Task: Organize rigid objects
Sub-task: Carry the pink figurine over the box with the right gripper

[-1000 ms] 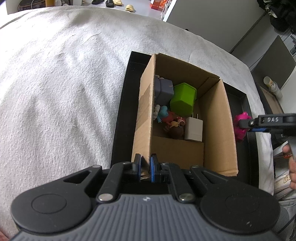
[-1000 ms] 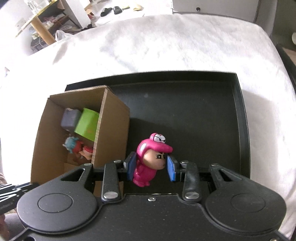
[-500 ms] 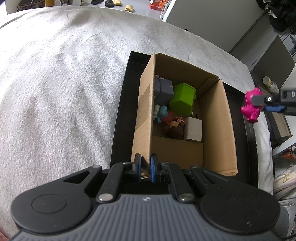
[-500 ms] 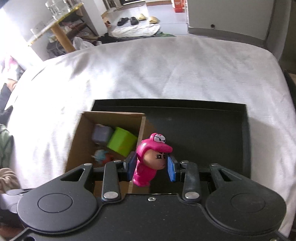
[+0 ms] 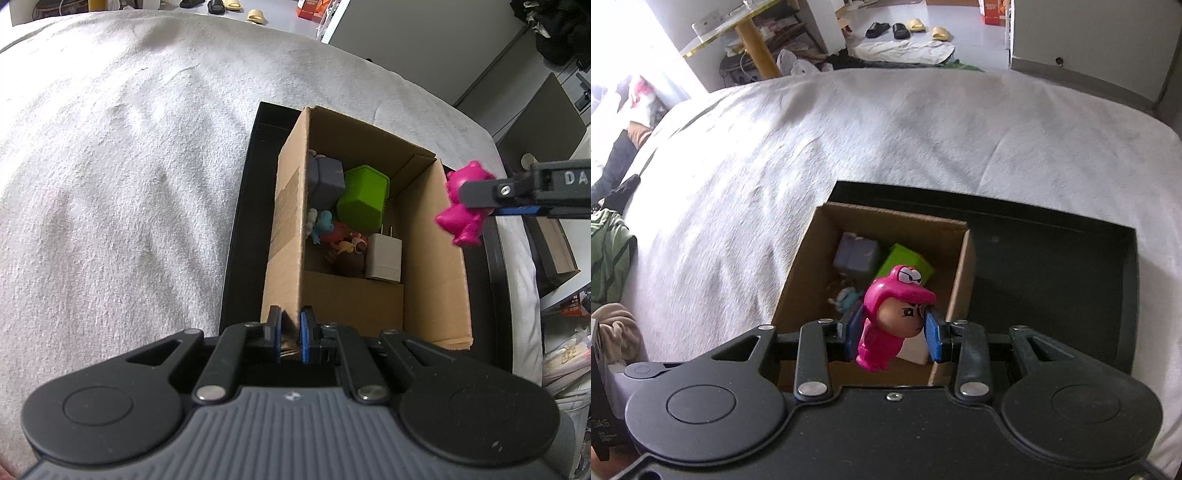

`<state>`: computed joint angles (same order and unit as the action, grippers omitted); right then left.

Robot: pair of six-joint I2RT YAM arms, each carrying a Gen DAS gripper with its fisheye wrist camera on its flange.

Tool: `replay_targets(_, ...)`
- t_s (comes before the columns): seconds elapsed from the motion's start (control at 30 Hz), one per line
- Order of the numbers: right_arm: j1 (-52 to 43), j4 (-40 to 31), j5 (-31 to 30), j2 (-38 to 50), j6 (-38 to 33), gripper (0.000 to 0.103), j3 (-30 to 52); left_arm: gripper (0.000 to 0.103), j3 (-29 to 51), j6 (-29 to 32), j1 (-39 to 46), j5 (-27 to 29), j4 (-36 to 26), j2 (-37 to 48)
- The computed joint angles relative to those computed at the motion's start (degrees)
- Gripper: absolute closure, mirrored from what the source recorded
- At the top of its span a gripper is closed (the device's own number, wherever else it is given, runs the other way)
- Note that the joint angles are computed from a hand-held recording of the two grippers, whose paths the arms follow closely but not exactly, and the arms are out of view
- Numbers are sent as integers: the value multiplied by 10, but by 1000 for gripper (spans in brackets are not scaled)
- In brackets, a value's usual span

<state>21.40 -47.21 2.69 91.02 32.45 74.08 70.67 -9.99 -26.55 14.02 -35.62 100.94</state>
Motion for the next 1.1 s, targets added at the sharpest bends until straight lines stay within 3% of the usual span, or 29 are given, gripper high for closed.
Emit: replay_targets(1.1,79,13,5,145,133,67,23,93,-9,10,16,29,9,-2)
